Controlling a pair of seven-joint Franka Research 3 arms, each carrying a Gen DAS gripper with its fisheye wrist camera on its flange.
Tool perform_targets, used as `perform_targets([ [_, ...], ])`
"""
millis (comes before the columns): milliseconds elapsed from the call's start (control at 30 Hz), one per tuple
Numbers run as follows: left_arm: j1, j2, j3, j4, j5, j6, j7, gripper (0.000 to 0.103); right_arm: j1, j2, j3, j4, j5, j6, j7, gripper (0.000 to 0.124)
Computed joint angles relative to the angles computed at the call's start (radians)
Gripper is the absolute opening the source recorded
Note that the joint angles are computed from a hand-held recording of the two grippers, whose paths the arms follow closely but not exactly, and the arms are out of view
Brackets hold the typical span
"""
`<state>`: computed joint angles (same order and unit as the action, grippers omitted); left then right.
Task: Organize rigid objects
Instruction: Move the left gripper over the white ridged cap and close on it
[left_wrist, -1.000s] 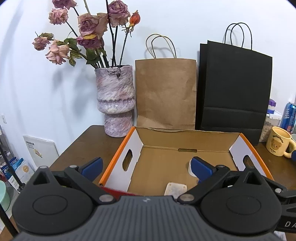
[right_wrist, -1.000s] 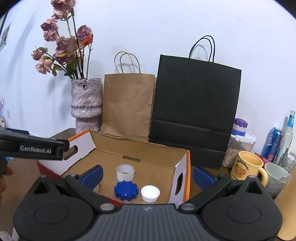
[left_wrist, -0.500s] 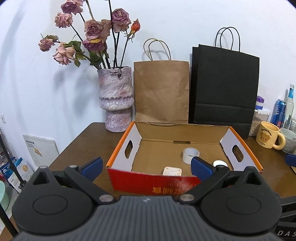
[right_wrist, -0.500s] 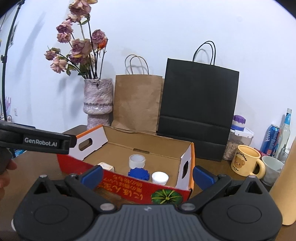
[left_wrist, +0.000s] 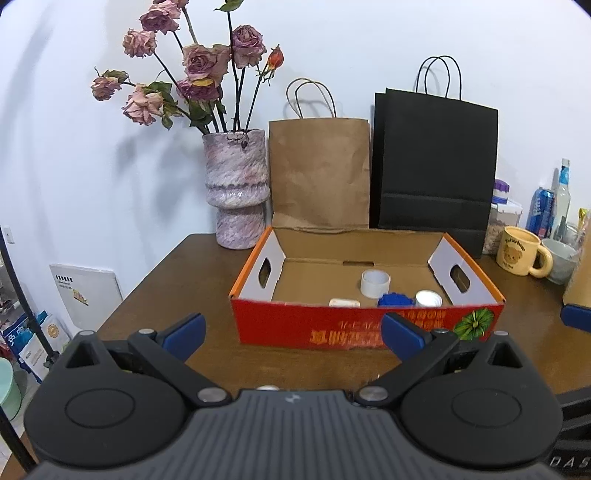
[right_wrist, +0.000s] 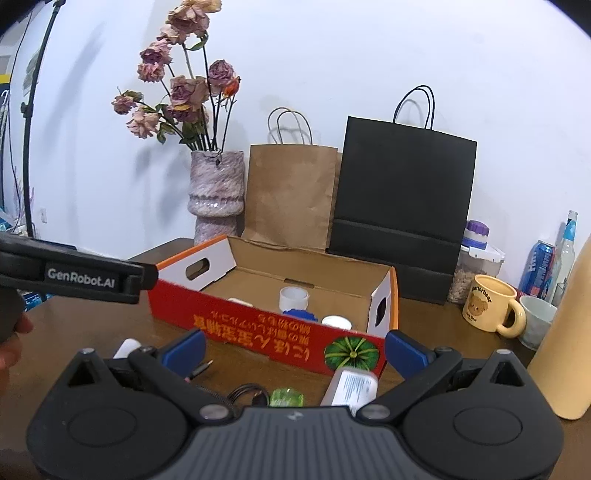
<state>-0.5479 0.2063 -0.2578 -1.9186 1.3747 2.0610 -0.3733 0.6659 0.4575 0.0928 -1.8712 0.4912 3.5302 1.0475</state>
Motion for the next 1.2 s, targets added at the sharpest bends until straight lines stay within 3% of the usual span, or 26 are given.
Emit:
perform_targets([
  [400, 0.007, -0.082, -0.038, -0.139, -0.067, -0.006, -0.024, 0.103, 0.006, -0.065, 0.026, -0.128, 0.009, 0.024, 0.005, 0.103],
  [600, 0.027, -0.126, -0.053, -0.214, -0.102, 0.027, -0.052, 0.103, 0.025, -0.076, 0.022, -0.164, 0.031, 0.032, -0.012, 0.103],
  [900, 0.044, -0.107, -0.055, -0.256, -0.13, 0.101, -0.047, 0.103, 0.069, -0.056, -0.008, -0.18, 0.101, 0.022, -0.047, 0.103],
  [1200, 0.028, -0.071, -0.051, -0.245, -0.145, 0.099, -0.028, 0.103, 0.026, -0.038, 0.031, -0.192, 0.078, 0.063, -0.006, 0.103],
])
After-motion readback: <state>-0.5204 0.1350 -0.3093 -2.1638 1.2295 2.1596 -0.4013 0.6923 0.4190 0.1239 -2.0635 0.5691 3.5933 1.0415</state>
